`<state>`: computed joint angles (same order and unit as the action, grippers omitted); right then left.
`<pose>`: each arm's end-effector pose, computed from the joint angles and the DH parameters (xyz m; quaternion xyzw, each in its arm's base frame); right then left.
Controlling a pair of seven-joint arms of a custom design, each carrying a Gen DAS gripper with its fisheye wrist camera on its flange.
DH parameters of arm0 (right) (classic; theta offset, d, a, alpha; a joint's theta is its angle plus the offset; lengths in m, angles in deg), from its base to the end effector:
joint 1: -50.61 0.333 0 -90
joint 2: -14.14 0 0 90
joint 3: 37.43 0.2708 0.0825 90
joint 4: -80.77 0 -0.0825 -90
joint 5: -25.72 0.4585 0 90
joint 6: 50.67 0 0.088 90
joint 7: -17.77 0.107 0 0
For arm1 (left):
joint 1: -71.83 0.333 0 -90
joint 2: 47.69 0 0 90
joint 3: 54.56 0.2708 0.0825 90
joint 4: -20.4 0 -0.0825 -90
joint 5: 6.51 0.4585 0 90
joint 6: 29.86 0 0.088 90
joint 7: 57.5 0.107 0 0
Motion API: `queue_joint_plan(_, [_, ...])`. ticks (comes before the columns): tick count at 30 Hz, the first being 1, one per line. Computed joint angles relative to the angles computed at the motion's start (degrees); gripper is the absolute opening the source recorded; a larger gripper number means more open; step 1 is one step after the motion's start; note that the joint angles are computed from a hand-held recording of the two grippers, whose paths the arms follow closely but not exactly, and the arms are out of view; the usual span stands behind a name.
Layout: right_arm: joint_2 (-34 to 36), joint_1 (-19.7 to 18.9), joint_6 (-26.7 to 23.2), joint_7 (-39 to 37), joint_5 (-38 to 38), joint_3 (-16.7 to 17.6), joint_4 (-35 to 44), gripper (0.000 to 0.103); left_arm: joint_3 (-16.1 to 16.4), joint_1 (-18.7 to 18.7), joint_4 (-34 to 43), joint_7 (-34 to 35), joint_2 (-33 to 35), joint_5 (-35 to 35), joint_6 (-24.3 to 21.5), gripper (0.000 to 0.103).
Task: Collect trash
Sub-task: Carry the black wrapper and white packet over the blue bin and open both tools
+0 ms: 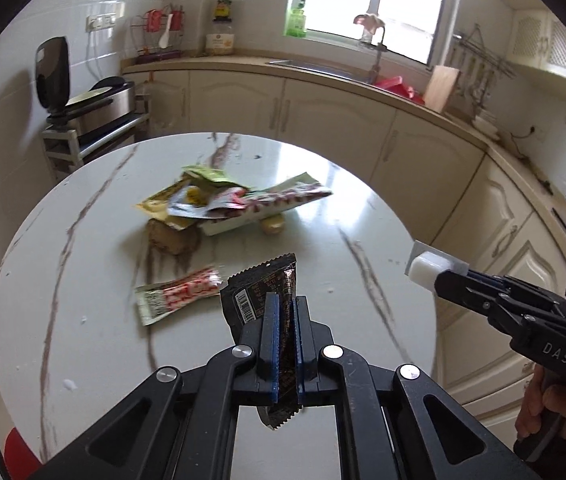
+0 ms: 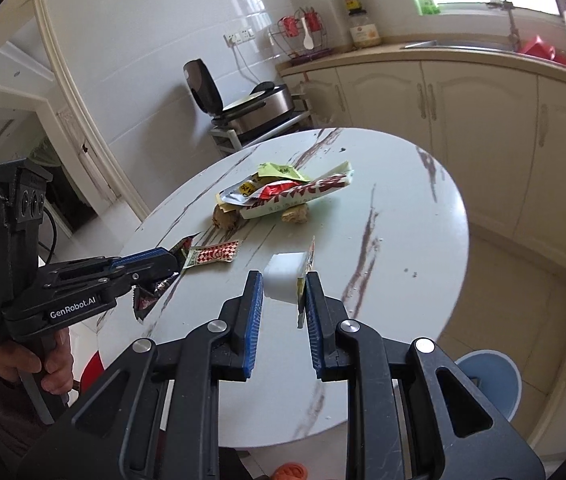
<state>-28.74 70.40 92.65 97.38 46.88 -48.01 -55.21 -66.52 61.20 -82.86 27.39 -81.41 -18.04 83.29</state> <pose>0.4776 0.0599 0.6371 -0.6683 0.5837 -0.1282 0.4431 0.4073 -0.2268 0.8167 -0.5483 0.7512 -0.3336 0.1541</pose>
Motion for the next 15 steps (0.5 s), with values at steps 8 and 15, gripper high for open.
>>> queue_joint_plan(8, [-7.94, -7.12, -0.49, 1.76, -2.74, -3.22, -6.65, 0.02, -6.41, -4.88, 12.38, -2.02, 12.92, 0.8, 1.0, 0.002])
queue_joint_plan(15, [-8.06, -13.64, -1.34, 3.33, -5.5, -6.11, -9.38, 0.02, -9.87, -11.34, 27.27, -3.07, 30.62, 6.43, -0.2, 0.001])
